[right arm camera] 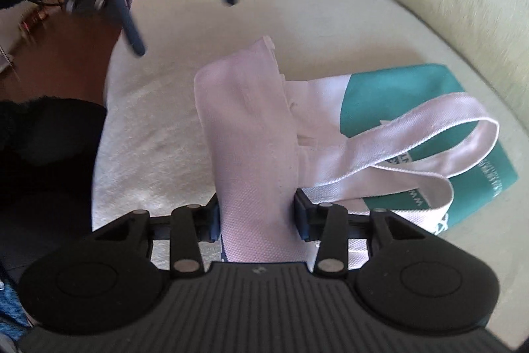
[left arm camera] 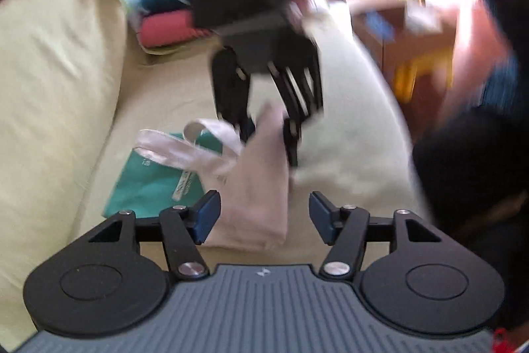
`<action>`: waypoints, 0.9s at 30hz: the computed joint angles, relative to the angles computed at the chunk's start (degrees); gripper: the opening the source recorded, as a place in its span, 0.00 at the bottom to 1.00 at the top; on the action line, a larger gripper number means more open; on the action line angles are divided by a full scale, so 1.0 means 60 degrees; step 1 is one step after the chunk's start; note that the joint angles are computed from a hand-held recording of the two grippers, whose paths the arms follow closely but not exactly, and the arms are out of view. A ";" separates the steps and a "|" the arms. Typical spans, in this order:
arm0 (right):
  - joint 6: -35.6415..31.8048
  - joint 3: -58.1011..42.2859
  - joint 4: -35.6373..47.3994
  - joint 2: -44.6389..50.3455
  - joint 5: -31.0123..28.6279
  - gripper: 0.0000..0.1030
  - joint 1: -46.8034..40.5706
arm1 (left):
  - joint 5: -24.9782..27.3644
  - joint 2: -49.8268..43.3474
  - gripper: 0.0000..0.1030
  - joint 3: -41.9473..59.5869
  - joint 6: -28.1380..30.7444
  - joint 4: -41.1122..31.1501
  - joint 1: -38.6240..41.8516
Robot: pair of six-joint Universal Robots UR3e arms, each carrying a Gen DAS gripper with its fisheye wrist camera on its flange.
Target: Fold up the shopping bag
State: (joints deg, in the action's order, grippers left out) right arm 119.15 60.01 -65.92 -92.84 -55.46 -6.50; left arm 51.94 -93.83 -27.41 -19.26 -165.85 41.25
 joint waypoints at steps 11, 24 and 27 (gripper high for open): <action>0.0635 0.0193 -0.0776 0.0952 0.1119 0.40 -0.0472 | -0.0267 0.0385 0.54 -0.4301 -0.3182 0.3926 -0.1570; -0.0491 1.0710 -1.5589 -0.4436 -0.5183 0.74 0.4023 | 0.0342 -0.2220 0.54 -0.0319 -0.5200 0.2324 -0.2553; -0.0230 1.0803 -1.5547 -0.4108 -0.4179 0.54 0.3204 | 0.0341 -0.2803 0.54 0.0608 -0.5596 0.1810 -0.2668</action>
State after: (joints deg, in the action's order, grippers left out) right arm 117.77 124.83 -159.20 -117.48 -80.54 12.72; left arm 53.99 -110.64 -23.76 -52.83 -154.99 25.24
